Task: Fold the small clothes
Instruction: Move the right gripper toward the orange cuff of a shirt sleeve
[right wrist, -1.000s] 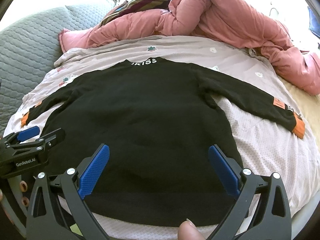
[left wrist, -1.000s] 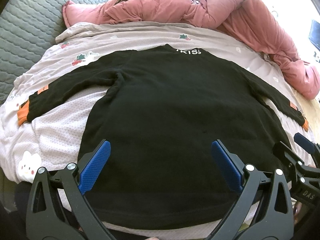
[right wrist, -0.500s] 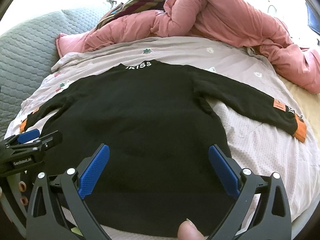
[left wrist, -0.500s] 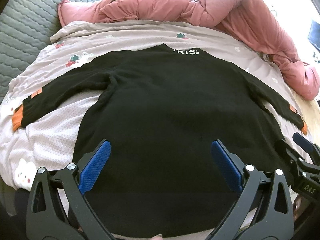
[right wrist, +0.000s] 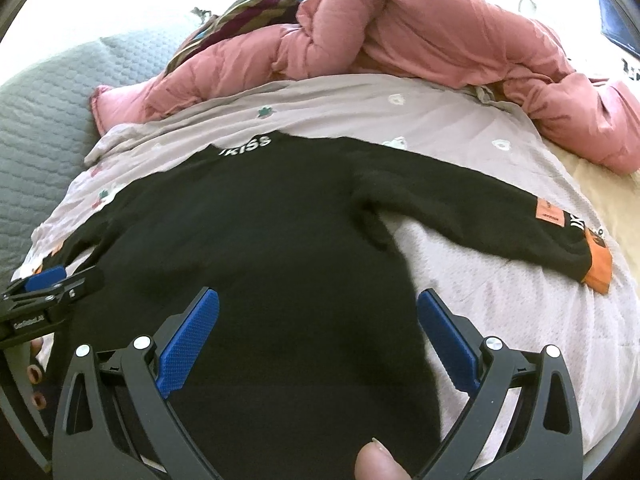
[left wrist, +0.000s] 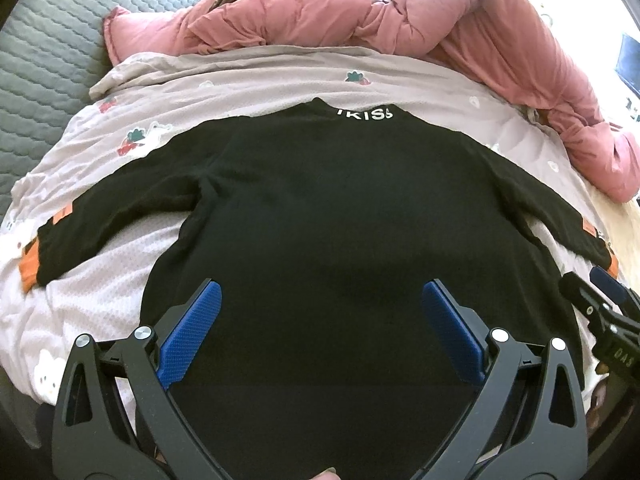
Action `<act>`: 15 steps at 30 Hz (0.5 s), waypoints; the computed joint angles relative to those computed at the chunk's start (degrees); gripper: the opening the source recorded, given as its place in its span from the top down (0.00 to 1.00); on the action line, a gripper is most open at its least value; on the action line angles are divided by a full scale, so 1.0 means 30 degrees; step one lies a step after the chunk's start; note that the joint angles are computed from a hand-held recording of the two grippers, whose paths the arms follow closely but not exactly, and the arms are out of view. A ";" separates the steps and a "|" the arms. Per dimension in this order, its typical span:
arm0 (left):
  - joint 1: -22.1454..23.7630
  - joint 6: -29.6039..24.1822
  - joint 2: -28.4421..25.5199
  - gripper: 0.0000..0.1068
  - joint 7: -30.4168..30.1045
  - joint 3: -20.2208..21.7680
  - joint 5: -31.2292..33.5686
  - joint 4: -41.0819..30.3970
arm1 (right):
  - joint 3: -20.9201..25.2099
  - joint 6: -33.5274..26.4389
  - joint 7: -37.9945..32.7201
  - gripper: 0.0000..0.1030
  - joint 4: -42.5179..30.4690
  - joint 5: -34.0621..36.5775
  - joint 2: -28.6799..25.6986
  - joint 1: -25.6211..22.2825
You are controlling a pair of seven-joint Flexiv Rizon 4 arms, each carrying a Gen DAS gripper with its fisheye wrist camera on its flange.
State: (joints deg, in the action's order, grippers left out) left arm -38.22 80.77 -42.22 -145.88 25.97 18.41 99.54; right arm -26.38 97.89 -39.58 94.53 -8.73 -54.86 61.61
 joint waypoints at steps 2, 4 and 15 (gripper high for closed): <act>0.0161 -0.0222 -0.0089 0.11 0.0085 -0.0091 -0.0086 -0.0263 | -0.0061 0.0083 0.0033 0.04 -0.0121 0.0077 -0.0064 -0.0165; 0.0420 -0.0325 -0.0163 0.11 0.0275 -0.0310 -0.0137 -0.0530 | -0.0231 0.0058 0.0135 0.04 -0.0201 0.0207 -0.0133 -0.0261; 0.1576 -0.0713 -0.0494 0.11 0.1314 -0.1317 -0.0493 -0.1835 | -0.0422 -0.0483 0.1176 0.04 -0.0779 0.0106 -0.0351 -0.1512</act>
State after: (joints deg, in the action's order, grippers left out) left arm -33.49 78.63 -43.71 -141.94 22.02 16.93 94.04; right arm -27.64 96.44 -36.06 92.19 -8.41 -55.91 57.07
